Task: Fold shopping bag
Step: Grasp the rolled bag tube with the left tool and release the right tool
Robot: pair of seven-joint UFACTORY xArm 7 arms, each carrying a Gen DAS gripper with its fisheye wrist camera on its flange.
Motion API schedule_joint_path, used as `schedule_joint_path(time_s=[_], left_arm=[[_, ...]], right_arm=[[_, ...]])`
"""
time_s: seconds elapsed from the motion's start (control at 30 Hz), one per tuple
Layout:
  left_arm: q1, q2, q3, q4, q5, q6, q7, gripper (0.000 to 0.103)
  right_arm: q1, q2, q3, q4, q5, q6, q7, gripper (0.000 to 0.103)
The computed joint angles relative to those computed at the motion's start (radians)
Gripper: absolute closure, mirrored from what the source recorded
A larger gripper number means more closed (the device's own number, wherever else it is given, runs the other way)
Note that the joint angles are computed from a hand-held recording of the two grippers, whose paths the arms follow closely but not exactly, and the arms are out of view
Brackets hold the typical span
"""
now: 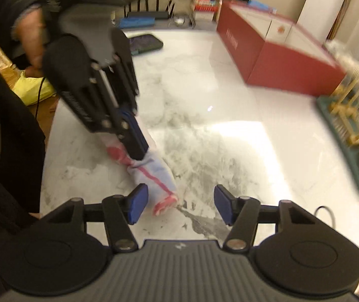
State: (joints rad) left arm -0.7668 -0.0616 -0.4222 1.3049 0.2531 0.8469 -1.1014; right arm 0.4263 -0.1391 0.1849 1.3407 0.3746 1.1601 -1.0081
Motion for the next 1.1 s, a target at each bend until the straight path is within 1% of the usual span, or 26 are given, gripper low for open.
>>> schedule_joint_path(time_s=[0.03,0.07,0.1,0.17,0.23,0.3,0.33,0.4,0.43,0.47,0.5,0.53,0.6,0.67,0.73,0.77,0.87,0.93,1.0,1.07,1.1], left_arm=[[-0.002,0.004,-0.003,0.007,0.012,0.009,0.007,0.098],[-0.004,0.01,-0.005,0.015,0.024,0.018,0.012,0.098],[-0.007,0.012,-0.006,0.02,0.032,0.023,0.014,0.097],[-0.011,0.013,-0.005,0.022,0.038,0.025,0.014,0.097],[-0.013,0.013,-0.003,0.023,0.038,0.025,0.023,0.098],[-0.017,0.021,-0.005,0.034,0.05,0.035,0.041,0.098],[-0.02,0.026,-0.006,0.041,0.06,0.042,0.052,0.098],[-0.026,0.03,-0.006,0.046,0.077,0.048,0.065,0.098],[-0.028,0.031,-0.005,0.045,0.081,0.048,0.068,0.098],[-0.029,0.03,-0.004,0.044,0.084,0.047,0.071,0.098],[-0.03,0.03,-0.003,0.043,0.087,0.046,0.074,0.097],[-0.032,0.03,-0.003,0.041,0.093,0.04,0.077,0.097],[-0.033,0.014,-0.004,0.019,0.106,0.019,0.061,0.097],[-0.031,-0.002,-0.01,0.0,0.122,0.001,0.028,0.097],[-0.03,-0.007,-0.029,0.01,0.188,0.038,-0.045,0.097],[-0.03,-0.008,-0.03,0.01,0.19,0.042,-0.038,0.096],[-0.028,-0.014,-0.027,0.004,0.181,0.044,0.003,0.093],[-0.025,-0.01,-0.019,0.009,0.153,0.035,0.073,0.093],[-0.019,-0.012,-0.006,0.009,0.104,0.023,0.162,0.093],[-0.013,-0.014,0.003,0.019,0.041,0.023,0.225,0.092],[-0.009,-0.015,0.008,0.026,0.009,0.025,0.256,0.092]], right_arm=[[0.03,-0.007,-0.039,0.021,-0.001,0.065,-0.004,0.052],[0.022,-0.031,-0.053,0.031,0.016,0.143,0.012,0.053],[-0.014,-0.014,-0.025,0.055,0.031,0.179,0.033,0.053],[-0.019,0.051,-0.021,0.122,0.044,0.246,0.055,0.056],[-0.022,0.112,-0.011,0.186,0.043,0.311,0.079,0.056],[-0.021,0.17,0.004,0.243,0.03,0.364,0.102,0.054],[-0.02,0.181,0.01,0.232,0.042,0.358,0.103,0.051],[-0.023,0.218,0.016,0.254,0.076,0.359,0.131,0.051],[-0.019,0.207,0.024,0.242,0.064,0.347,0.11,0.059],[-0.012,0.193,0.032,0.226,0.049,0.332,0.081,0.07],[-0.005,0.179,0.039,0.21,0.033,0.317,0.053,0.072],[0.005,0.138,0.047,0.162,0.007,0.274,-0.012,0.074],[0.025,0.054,0.055,0.066,-0.028,0.185,-0.107,0.074],[0.041,-0.032,0.049,-0.03,-0.03,0.107,-0.185,0.075],[0.059,-0.117,0.041,-0.138,-0.018,0.005,-0.256,0.076],[0.071,-0.159,0.036,-0.189,-0.011,-0.046,-0.291,0.076],[0.121,-0.297,0.019,-0.37,0.007,-0.232,-0.419,0.077],[0.159,-0.357,0.002,-0.456,0.008,-0.325,-0.498,0.077],[0.204,-0.413,-0.02,-0.537,0.01,-0.418,-0.584,0.078],[0.239,-0.451,-0.037,-0.597,0.007,-0.489,-0.637,0.079],[0.249,-0.461,-0.041,-0.613,0.0,-0.509,-0.644,0.079]])
